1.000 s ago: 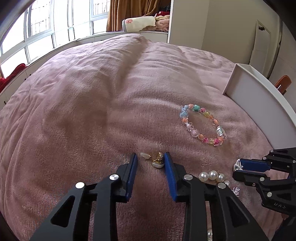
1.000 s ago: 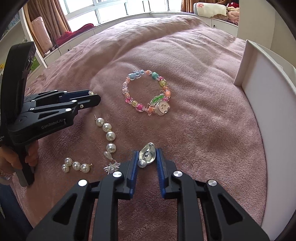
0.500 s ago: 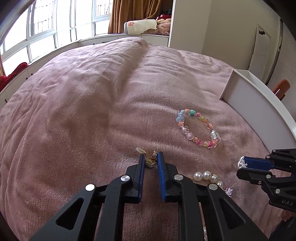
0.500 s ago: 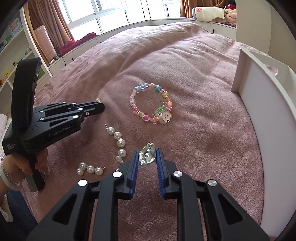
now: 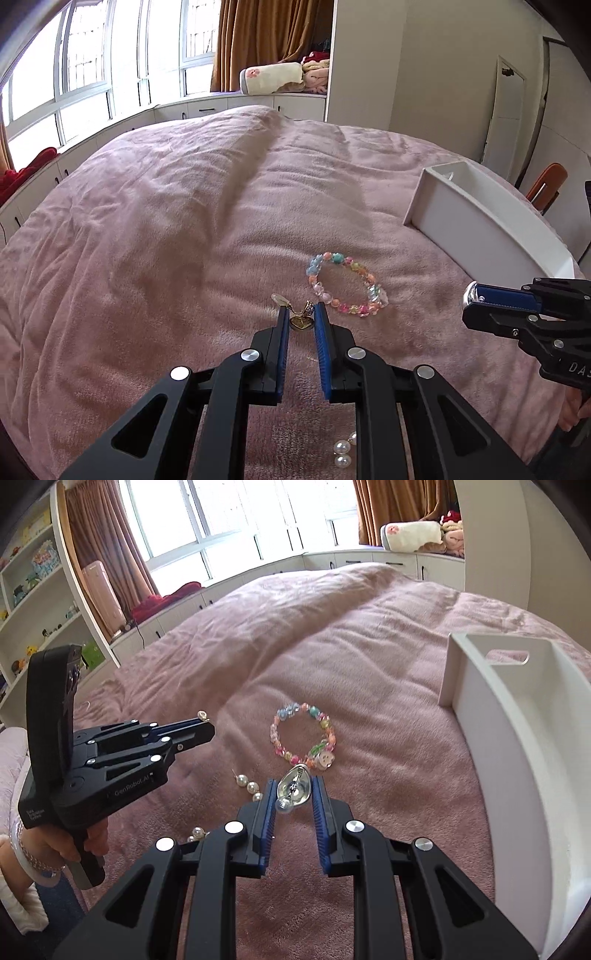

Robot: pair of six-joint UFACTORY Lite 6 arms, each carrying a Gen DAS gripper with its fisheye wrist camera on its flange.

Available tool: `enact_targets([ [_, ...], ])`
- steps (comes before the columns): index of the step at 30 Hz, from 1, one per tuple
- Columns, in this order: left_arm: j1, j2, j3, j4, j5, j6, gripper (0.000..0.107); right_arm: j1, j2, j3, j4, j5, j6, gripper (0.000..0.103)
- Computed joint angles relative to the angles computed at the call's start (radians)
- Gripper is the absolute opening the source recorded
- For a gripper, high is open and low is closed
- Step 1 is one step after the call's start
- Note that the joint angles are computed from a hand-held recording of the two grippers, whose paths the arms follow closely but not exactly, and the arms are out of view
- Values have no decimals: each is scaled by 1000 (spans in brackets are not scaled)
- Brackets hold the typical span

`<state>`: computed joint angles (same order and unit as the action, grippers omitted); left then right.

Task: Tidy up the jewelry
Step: 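Carry the gold earring and silver pendant into the white tray and release both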

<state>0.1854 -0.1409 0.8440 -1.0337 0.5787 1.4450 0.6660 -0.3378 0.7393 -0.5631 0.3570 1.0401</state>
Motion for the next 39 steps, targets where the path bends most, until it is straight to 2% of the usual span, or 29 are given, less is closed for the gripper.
enact_targets([
  [5,-75,-99,0,105,-5,-120,19,-2,-109,2,-21,83,0,20],
  [11,-222,-129,97,286,-10,-386,19,93,-257,28,-203,293,135,20],
  [17,-424,-73,265,522,-24,-712,19,132,-405,39,-270,468,164,20],
  [23,-620,70,510,748,42,-1045,19,135,-502,51,-299,646,125,20],
  [27,-747,168,661,882,86,-1233,19,-4,-590,30,-230,638,11,20],
  [32,-871,325,852,994,164,-1391,19,-407,-660,-5,54,490,-361,20],
  [35,-928,458,1012,1048,253,-1455,19,-646,-670,-40,256,429,-622,20],
  [39,-974,648,1297,1105,384,-1503,19,-713,-683,-82,269,432,-677,20],
])
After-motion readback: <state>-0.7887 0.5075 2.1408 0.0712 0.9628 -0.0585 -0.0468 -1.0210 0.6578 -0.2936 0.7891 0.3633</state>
